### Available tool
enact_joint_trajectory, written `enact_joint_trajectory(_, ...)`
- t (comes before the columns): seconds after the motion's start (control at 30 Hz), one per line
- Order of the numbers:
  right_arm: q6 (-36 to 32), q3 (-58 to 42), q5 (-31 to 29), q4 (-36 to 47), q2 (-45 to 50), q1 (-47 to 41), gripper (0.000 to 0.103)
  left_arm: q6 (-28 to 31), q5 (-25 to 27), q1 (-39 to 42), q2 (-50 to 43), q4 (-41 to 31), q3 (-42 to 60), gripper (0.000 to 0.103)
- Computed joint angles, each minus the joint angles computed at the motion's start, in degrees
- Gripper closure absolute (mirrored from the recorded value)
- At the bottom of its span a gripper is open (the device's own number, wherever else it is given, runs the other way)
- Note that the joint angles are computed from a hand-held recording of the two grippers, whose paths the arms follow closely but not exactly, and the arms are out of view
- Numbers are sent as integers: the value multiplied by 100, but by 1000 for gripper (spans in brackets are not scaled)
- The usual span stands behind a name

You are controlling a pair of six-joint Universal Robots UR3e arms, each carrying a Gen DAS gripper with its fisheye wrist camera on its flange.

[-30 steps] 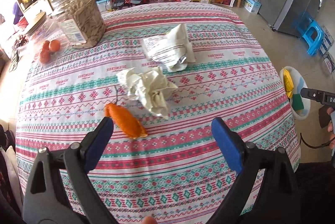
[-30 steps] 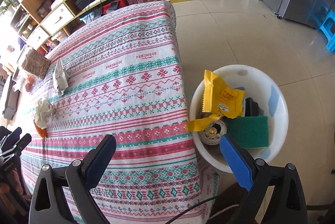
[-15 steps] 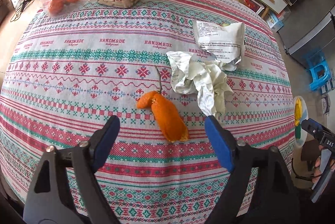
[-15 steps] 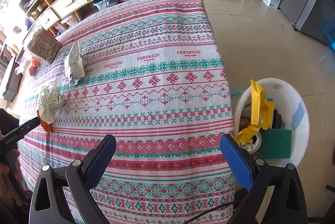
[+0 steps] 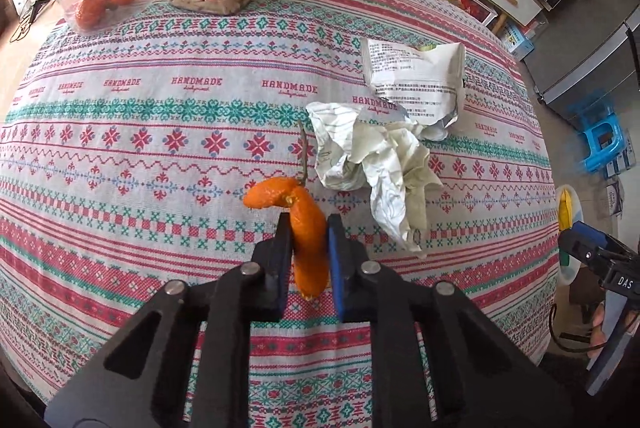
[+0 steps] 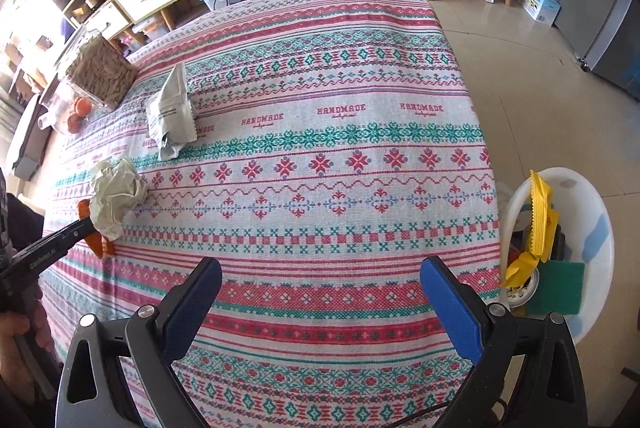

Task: Collect trash
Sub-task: 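Reach the left tool to the orange carrot-shaped toy and grasp it, then grasp the crumpled white tissue with the right tool while the left holds the carrot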

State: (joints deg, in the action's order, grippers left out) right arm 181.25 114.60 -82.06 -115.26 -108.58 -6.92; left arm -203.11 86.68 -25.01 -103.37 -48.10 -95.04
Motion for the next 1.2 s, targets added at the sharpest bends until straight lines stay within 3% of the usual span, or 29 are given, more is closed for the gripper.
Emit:
enact_joint_trajectory(0.53,916,-1263,176,-1042,1974,1807,3,245,-188,697,2000,429,-1939,86)
enact_joint_trajectory(1.0,1300,-2631,280,-2260,3948,2659,10,262,-361,823,2414,239,-2210,86)
enact_joint_trajectory(1.17,1302,-2784,428,-2452,4324,2664,32,222,-303,748,2344,256,-2199,86)
enact_joint_trajectory(1.2,1312,-2799,446,-2463,4376,2666,41,217,-281,724,2324,246,-2184,86)
